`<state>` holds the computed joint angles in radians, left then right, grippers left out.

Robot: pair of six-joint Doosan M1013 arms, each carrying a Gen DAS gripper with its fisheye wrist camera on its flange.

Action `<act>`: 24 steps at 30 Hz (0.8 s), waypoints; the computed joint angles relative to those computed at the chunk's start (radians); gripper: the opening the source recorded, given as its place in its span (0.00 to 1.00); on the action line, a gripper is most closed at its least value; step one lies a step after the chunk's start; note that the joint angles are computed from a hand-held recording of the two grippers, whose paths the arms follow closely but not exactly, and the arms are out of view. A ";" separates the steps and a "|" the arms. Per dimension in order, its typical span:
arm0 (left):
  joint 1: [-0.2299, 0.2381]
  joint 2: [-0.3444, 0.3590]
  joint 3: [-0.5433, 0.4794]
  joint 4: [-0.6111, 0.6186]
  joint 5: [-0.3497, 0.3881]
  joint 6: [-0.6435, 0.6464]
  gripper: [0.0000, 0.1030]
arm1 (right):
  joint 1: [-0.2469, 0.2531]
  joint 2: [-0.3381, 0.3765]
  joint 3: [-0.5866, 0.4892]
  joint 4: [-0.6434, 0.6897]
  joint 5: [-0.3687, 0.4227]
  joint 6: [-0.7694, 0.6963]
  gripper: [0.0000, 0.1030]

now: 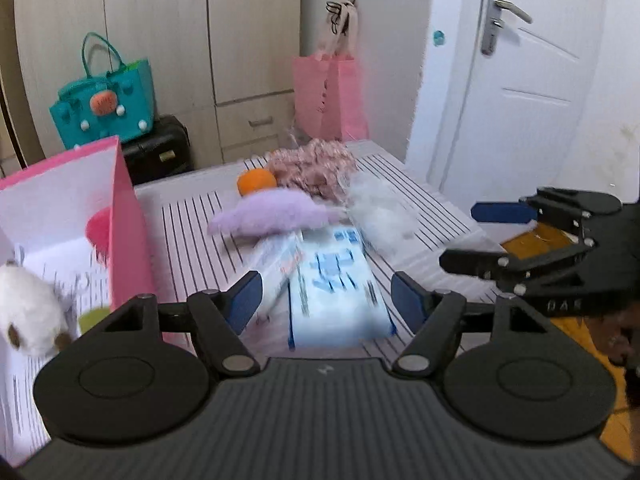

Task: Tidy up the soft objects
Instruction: 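Withdraw the left tool from the box while the right tool moves toward the white mesh puff, then grasp the white mesh puff with the right tool while the left tool grasps the white barcode card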

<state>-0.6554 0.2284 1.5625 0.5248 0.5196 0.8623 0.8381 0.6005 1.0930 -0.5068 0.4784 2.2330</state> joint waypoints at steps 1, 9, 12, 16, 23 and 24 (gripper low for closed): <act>-0.002 0.011 -0.009 0.037 0.006 -0.029 0.67 | -0.004 0.008 -0.007 -0.010 -0.007 0.011 0.71; 0.004 0.114 -0.109 0.152 0.141 -0.167 0.61 | -0.027 0.073 -0.097 -0.019 0.018 0.029 0.71; 0.022 0.130 -0.121 0.103 0.133 -0.172 0.61 | -0.040 0.095 -0.133 0.069 0.027 -0.034 0.71; 0.028 0.140 -0.124 0.070 0.136 -0.215 0.61 | -0.052 0.134 -0.202 0.160 0.084 -0.079 0.71; 0.032 0.151 -0.120 0.093 0.125 -0.297 0.62 | -0.074 0.177 -0.261 0.320 0.120 -0.136 0.70; 0.031 0.155 -0.123 0.092 0.140 -0.307 0.62 | -0.075 0.180 -0.265 0.336 0.126 -0.145 0.69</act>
<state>-0.6240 0.3836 1.4392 0.6163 0.6592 0.5551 0.7628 0.7803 0.8284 -0.1706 0.6046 2.0875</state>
